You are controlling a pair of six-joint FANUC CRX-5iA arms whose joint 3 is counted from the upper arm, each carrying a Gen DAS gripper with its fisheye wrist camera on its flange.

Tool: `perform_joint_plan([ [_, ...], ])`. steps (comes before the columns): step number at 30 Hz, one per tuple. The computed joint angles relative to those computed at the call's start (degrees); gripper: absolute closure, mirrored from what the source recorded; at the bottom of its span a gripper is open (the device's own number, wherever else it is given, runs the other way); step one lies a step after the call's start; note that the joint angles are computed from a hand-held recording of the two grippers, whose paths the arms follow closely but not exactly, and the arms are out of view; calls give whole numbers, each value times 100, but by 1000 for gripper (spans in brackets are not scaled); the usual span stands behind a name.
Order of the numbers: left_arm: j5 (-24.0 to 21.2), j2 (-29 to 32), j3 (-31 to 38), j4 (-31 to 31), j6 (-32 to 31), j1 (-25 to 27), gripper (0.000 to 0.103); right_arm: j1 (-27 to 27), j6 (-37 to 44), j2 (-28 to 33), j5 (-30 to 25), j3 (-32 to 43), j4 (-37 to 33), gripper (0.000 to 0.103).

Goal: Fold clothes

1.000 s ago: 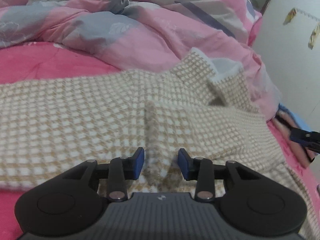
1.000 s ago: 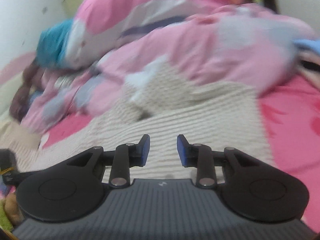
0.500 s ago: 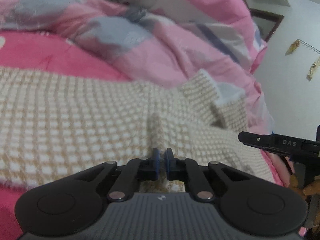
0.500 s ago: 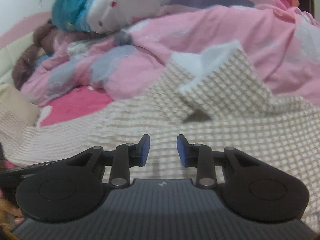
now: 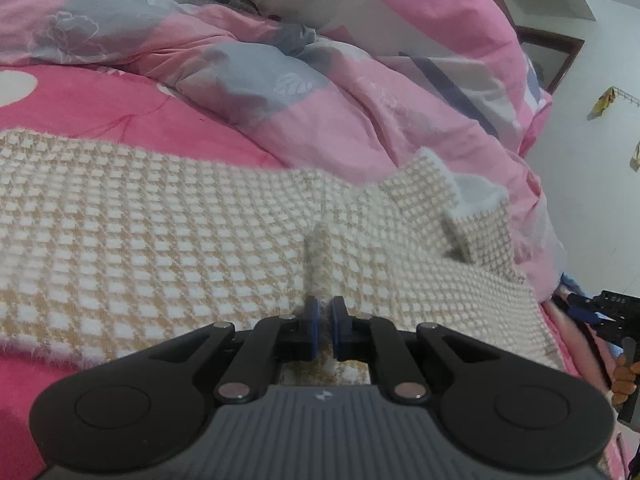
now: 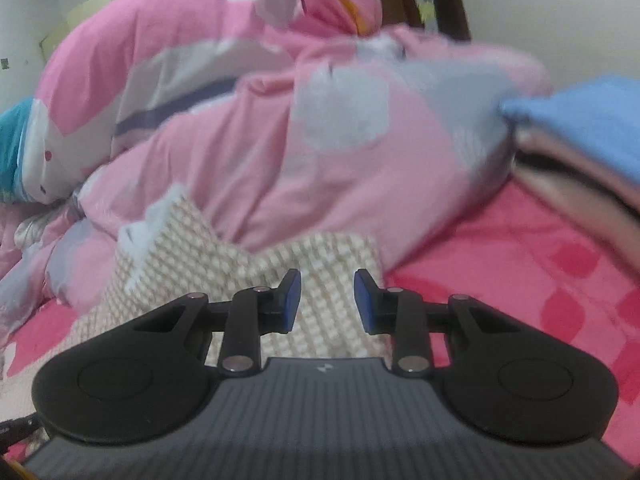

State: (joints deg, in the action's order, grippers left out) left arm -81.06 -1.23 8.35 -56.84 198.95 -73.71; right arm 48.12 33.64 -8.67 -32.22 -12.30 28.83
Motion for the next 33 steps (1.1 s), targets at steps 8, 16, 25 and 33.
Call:
perform_joint_plan([
  [8,-176,156,164,4,-302,-22,96,-298,1313,1302,-282,1145,-1319,80],
  [16,14,17,-1,64,-170,16,96,-254,1340,658,-281,748,-1129,79],
  [25,19,20,-1,120,-214,44,92,108,1962,161,-1141,154,-964,82],
  [33,174,-75,-160,30,16,1,91,591,1832,-290,-1176,-388,-556,83],
])
